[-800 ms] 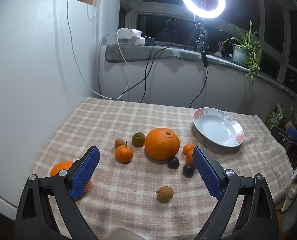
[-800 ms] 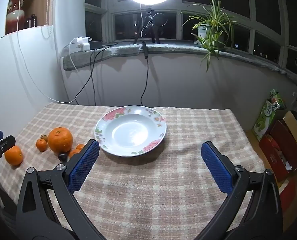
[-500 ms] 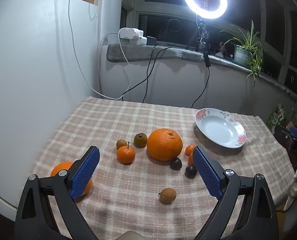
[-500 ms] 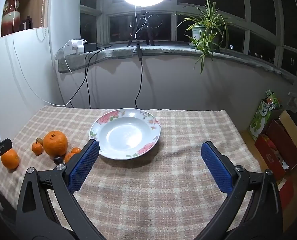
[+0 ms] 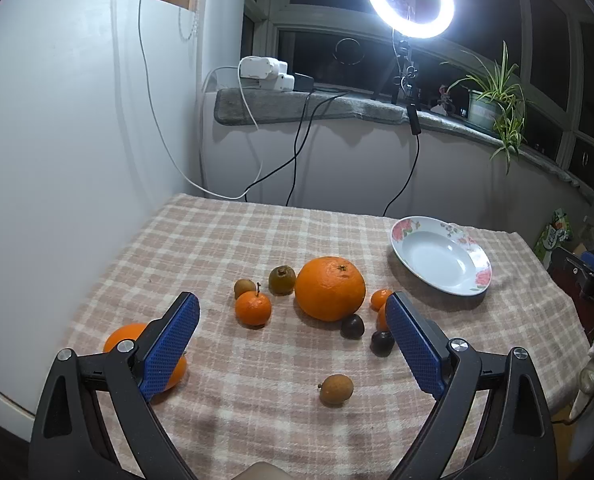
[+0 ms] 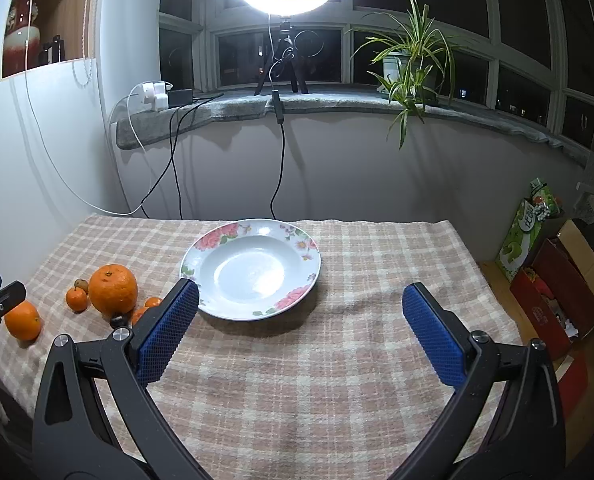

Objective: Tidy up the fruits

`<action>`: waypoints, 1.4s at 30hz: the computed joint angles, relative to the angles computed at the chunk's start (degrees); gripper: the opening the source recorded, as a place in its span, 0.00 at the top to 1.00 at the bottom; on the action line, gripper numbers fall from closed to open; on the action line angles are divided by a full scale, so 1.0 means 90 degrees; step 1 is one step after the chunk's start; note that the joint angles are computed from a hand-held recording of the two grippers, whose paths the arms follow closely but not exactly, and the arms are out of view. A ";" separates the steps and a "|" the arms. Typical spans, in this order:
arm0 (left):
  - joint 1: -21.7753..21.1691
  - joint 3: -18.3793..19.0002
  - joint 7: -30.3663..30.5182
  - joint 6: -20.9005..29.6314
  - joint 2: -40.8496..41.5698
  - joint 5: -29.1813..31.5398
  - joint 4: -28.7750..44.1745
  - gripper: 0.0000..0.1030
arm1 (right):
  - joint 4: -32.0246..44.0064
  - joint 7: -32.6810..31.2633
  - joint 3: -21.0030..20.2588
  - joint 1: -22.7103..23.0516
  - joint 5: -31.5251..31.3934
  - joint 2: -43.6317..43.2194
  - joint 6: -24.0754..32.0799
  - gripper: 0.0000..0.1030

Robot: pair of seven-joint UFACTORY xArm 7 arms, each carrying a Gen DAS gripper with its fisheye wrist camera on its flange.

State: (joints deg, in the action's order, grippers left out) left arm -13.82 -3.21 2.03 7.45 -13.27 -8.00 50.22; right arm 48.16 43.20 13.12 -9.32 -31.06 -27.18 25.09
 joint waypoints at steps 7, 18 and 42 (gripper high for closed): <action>0.0005 -0.0003 -0.0005 -0.0005 0.0043 0.0000 0.0048 0.09 | 0.0073 0.0151 0.0065 -0.0023 -0.0118 0.0090 0.0025 0.00; 0.0013 0.0007 -0.0023 -0.0017 0.0095 -0.0045 0.0070 0.09 | 0.0051 0.0267 0.0046 0.0013 -0.0214 0.0135 -0.0029 0.00; -0.0036 0.0022 -0.0039 -0.0061 0.0025 -0.0087 -0.0023 0.09 | 0.0013 0.0381 0.0047 0.0037 -0.0296 0.0106 -0.0052 0.00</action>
State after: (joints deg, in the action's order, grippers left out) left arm -14.14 -3.01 1.68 6.90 -13.04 -8.79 50.01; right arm 48.27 46.64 13.55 -8.98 -33.72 -26.23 24.62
